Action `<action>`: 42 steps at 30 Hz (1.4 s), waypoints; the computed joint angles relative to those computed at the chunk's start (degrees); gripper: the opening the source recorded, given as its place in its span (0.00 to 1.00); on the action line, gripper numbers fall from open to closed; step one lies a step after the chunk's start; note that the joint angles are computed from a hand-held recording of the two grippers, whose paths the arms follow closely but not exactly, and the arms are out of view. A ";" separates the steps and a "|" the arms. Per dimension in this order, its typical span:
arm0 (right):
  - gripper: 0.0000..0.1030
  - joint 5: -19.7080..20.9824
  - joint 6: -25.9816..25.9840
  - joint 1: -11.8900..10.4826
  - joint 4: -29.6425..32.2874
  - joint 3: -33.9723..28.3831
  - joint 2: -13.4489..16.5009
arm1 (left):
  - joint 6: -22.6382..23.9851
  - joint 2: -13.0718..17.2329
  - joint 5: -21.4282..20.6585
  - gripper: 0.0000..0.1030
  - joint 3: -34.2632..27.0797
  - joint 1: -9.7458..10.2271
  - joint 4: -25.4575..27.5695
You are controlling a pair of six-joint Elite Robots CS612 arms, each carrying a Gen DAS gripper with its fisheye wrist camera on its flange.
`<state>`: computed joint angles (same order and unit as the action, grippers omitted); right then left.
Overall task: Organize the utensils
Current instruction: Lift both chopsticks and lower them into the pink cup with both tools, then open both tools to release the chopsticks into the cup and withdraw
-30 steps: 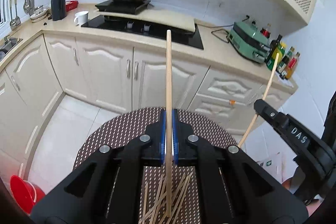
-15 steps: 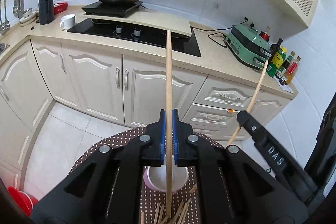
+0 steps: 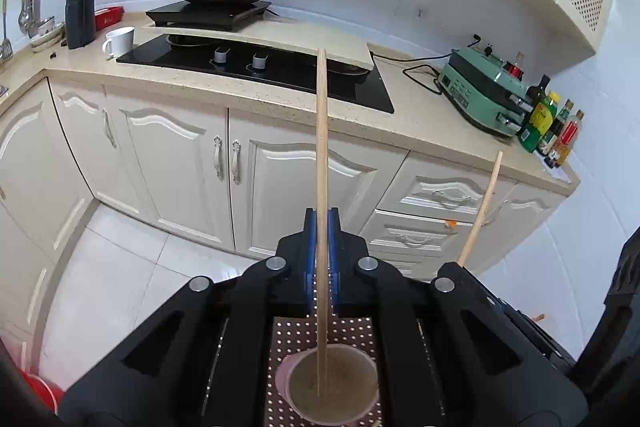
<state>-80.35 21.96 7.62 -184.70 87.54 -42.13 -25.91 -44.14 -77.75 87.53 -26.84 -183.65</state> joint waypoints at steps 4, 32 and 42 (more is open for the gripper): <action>0.05 0.34 0.07 0.10 1.03 0.12 0.39 | -0.20 0.75 -0.30 0.06 0.01 0.18 0.74; 0.13 4.52 -3.35 0.23 9.67 3.03 -1.36 | -0.30 -0.41 -7.57 0.08 4.81 0.79 6.97; 0.46 3.19 -3.87 0.00 9.10 5.56 -3.18 | 2.51 -1.50 -9.02 0.09 5.95 0.84 8.64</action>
<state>-77.16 18.09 7.62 -175.60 93.09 -45.32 -23.40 -45.64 -86.77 93.48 -25.99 -175.02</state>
